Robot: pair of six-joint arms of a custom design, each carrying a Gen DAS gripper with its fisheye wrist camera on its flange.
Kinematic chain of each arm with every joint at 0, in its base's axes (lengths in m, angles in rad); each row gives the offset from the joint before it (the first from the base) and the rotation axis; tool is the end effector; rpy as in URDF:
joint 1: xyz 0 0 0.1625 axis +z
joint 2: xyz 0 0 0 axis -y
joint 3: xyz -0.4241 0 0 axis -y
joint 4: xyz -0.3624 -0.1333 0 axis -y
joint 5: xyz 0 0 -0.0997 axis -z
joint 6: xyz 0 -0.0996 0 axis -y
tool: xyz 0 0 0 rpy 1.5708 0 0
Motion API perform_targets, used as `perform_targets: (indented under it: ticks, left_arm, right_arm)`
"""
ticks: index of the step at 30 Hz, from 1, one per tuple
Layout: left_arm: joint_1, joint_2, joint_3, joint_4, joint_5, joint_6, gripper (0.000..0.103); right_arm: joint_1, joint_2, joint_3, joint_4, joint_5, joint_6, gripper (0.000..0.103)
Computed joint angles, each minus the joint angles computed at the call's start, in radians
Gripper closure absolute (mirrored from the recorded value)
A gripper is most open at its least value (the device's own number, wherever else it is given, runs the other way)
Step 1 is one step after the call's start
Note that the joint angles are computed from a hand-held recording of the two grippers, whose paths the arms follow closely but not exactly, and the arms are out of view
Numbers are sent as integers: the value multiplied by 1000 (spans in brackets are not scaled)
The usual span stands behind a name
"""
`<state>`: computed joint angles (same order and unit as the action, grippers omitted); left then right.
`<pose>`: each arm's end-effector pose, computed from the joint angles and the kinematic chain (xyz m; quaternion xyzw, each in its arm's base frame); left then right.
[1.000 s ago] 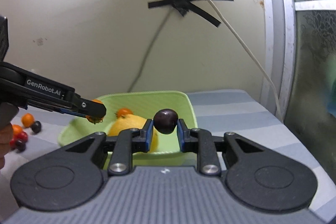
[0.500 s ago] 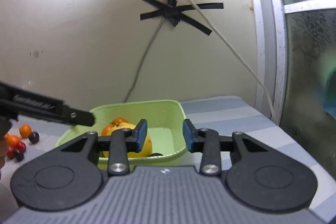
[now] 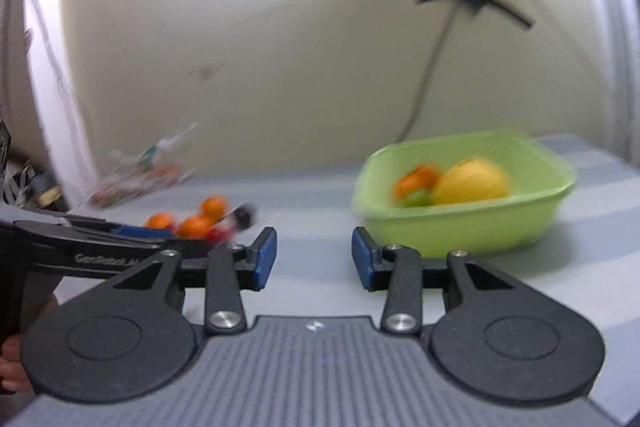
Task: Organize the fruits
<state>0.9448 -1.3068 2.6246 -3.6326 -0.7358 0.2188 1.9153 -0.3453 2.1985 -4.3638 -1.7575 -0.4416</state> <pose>-0.0196 -0.3807 0.2394 0.2147 0.8372 -0.4018 0.3028 0.2553 -0.3715 -0.0192 0.3010 -0.8362 0.4463 0.1049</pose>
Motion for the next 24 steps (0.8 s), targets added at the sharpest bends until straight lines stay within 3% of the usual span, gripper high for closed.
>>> perform_targets:
  ticks: [3,9,17,24]
  left_arm:
    - [13,-52,48,-12,11,-16,51]
    - [46,-85,93,-45,9,-9,50]
    - [82,-73,111,-125,-17,31,46]
    - [96,-50,122,-215,-62,80,46]
  right_arm:
    - [43,24,-9,42,-18,44,58]
    - [105,67,-23,50,-81,30,54]
    - [132,98,-46,62,-162,69,54]
    - [125,98,-39,55,-155,80,54]
